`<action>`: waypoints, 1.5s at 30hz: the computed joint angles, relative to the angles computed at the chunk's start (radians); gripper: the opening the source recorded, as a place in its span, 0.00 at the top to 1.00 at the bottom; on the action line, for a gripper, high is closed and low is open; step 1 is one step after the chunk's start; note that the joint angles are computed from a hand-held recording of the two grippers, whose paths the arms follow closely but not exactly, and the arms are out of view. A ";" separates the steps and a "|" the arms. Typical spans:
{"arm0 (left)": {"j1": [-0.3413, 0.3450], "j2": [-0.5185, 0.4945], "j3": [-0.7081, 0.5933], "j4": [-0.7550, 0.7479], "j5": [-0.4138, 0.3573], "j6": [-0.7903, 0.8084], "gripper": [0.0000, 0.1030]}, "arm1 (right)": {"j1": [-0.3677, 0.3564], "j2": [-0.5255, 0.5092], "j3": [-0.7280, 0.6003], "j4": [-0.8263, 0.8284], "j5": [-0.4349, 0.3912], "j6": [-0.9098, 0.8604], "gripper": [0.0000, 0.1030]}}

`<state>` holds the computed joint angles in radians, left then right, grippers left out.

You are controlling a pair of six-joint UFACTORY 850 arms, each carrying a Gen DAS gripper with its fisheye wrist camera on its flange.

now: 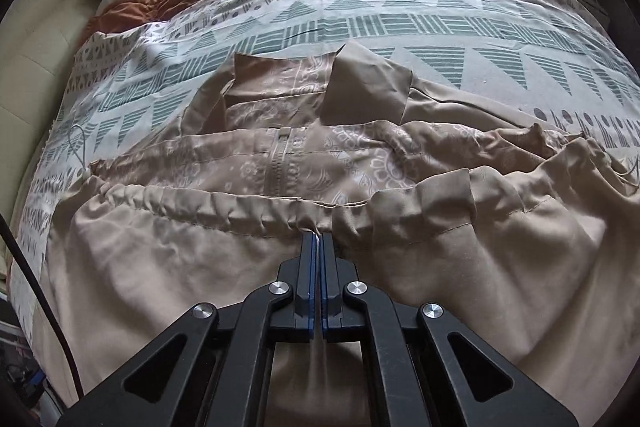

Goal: Fold large clothes

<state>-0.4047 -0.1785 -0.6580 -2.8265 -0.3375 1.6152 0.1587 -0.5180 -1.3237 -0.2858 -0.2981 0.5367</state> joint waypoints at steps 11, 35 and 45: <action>0.010 -0.039 0.000 0.078 -0.146 -0.128 0.68 | 0.003 -0.067 -0.088 -0.033 -0.035 0.030 1.00; 0.019 -0.217 -0.129 0.128 -0.273 -0.206 0.57 | -0.016 0.380 0.355 0.643 0.027 -0.613 0.60; 0.017 -0.182 -0.099 0.062 -0.353 -0.121 0.86 | 0.030 0.520 0.527 0.791 -0.026 -0.725 0.74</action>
